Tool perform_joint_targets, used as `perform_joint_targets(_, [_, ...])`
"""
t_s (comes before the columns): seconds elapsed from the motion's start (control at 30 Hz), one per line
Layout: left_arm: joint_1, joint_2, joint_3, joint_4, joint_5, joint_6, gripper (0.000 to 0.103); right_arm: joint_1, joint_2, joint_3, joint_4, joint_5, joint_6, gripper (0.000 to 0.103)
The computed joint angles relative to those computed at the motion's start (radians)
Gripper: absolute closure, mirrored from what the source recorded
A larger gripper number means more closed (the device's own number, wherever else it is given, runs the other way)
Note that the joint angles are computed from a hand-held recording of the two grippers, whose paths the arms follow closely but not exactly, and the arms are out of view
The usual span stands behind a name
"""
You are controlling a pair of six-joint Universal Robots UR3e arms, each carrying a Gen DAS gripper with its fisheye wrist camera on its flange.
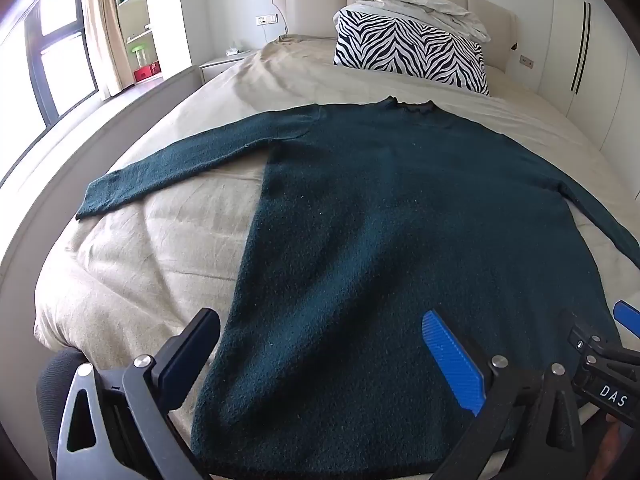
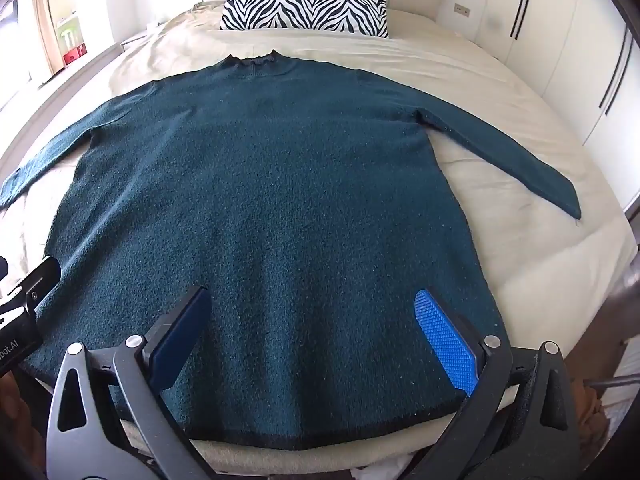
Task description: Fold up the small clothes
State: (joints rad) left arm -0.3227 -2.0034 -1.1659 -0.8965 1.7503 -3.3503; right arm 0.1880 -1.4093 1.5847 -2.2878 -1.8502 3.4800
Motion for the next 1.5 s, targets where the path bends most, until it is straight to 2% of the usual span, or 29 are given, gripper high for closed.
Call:
perform_joint_targets(0.03, [-0.026,-0.019,0.028,-0.013,0.024,-0.015,0.000,0.000,0.000,-0.001,0.002,0.000,0.000,0.000])
perform_joint_targets(1.5, [-0.045,-0.030,0.038,-0.014,0.028,-0.033,0.000,0.006,-0.022,0.026,0.012,-0.008,0.003,0.000])
